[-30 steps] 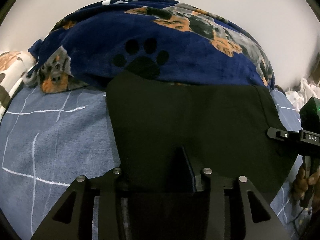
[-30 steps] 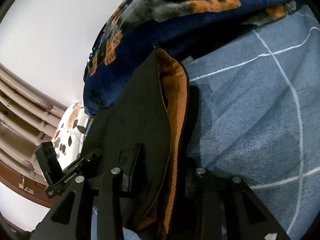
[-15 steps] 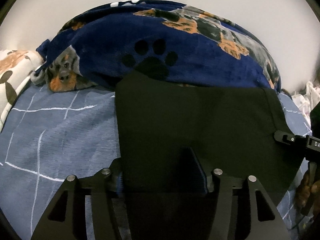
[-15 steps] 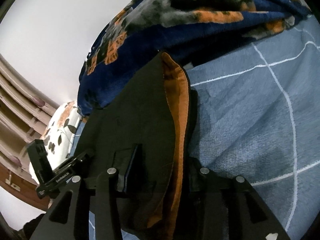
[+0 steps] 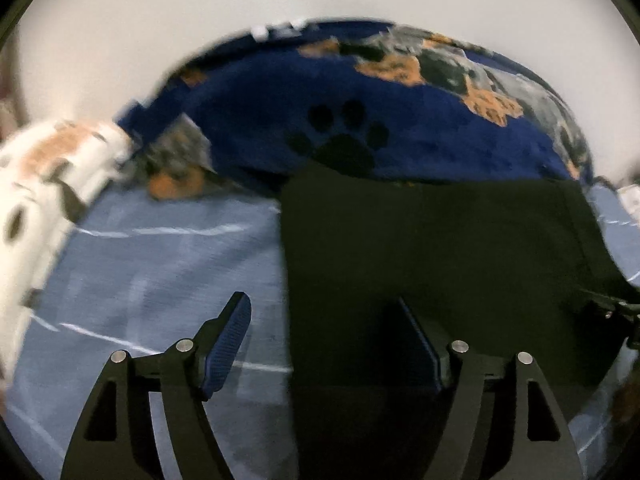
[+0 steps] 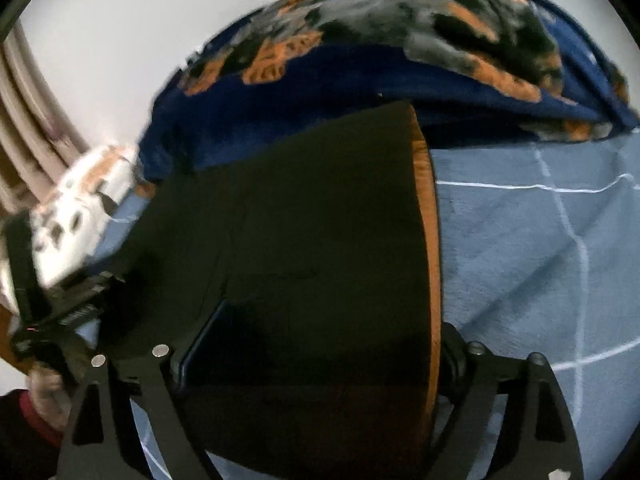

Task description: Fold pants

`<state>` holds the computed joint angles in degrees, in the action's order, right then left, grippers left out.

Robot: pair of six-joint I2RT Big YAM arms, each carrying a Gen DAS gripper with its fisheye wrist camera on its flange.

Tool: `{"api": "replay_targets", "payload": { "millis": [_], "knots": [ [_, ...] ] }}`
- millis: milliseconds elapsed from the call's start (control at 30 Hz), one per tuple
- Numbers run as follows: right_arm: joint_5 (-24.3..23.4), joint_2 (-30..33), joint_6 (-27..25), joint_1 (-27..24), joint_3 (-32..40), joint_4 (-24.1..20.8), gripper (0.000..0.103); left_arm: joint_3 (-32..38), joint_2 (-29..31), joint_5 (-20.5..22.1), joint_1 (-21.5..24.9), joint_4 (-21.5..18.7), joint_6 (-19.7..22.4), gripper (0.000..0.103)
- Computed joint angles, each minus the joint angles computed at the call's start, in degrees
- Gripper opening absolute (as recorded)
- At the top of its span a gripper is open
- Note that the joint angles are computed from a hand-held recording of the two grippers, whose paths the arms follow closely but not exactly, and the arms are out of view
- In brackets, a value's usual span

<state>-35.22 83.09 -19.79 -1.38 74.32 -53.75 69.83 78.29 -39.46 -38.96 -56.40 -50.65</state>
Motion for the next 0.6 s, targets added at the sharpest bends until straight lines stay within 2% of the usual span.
{"api": "replay_targets", "payload": {
  "millis": [33, 133, 233, 267, 333, 433, 533, 600],
  "knots": [
    [0.5, -1.3, 0.9, -0.2, -0.8, 0.7, 0.086, 0.6, -0.3, -1.7, -1.0, -2.4, -1.7, 0.076],
    [-2.9, -7.2, 4.2, -3.1, -4.6, 4.2, 0.087, 0.5, -2.8, -2.3, -3.0, -3.3, -3.4, 0.079],
    [-6.5, -12.1, 4.5, -6.1, -7.6, 3.4, 0.088, 2.5, -3.5, -6.7, -6.4, -7.6, -6.1, 0.085],
    [-6.9, -13.5, 4.2, -6.7, -8.3, 3.1, 0.089, 3.7, -3.2, -8.5, -7.7, -9.9, -7.4, 0.092],
    [-9.0, -16.6, 2.1, -8.9, -10.1, 0.9, 0.093, 5.2, -3.3, -11.1, -10.3, -12.7, -9.6, 0.095],
    [-9.8, -20.4, -0.9, -10.4, -11.7, -3.0, 0.094, 7.4, -3.3, -13.3, -13.7, -16.1, -12.2, 0.096],
    [-12.4, -23.3, -4.7, -12.5, -12.2, -7.8, 0.095, 11.2, -1.6, -16.3, -17.3, -23.1, -17.3, 0.097],
    [-13.5, -24.8, -6.9, -13.7, -12.3, -10.3, 0.096, 12.5, -1.5, -17.5, -19.1, -24.8, -18.8, 0.097]
  ]
}}
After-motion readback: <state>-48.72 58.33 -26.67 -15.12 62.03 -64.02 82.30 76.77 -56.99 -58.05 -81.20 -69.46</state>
